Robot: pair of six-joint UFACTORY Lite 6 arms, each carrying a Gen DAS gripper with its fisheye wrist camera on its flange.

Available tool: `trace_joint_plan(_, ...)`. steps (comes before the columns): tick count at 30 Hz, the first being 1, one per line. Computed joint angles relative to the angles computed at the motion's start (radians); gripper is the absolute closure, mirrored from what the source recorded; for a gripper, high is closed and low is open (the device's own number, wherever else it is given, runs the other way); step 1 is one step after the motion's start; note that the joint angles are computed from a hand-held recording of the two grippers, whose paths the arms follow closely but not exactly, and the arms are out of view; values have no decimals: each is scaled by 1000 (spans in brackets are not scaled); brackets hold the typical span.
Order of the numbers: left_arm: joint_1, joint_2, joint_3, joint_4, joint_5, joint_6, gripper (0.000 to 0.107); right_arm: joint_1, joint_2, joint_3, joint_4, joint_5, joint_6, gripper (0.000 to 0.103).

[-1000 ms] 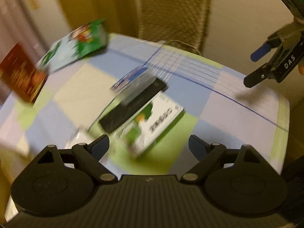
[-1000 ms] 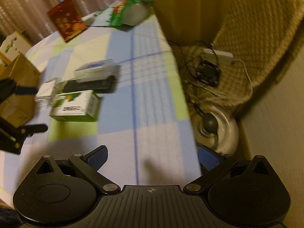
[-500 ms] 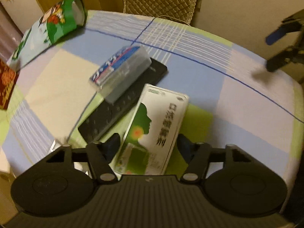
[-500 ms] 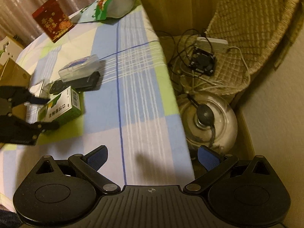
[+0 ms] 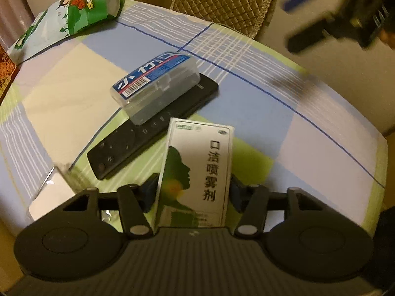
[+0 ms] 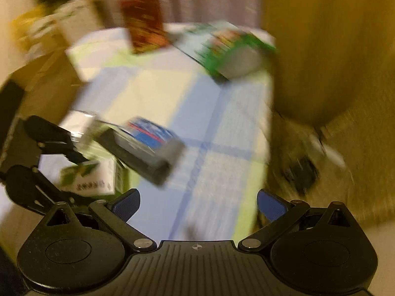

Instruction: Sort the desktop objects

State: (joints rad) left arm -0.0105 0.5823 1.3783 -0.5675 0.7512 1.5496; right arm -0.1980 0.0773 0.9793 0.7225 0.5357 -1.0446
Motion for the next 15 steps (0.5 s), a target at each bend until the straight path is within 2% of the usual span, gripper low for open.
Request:
trace_joint_plan(2,32,-21,-11,5,21,-12,54,-3,95,104,97,82,-199,0)
trace_joint_plan(5,97,-72,-47,2,49,-16,54,43,268,289,94,154,-312,0)
trace_joint_plan(8,165,-125,-78,5,83,-29,54,99,487,530,30,223,-317,0)
trace_joint_plan(14,283,-228,-136,9,142,-82,54,149,949,1135,-121,522,-192,1)
trace_joint_plan(15,306,-240,-138,9,156,-93,54,152,1018,1240,-134,573,-162,7)
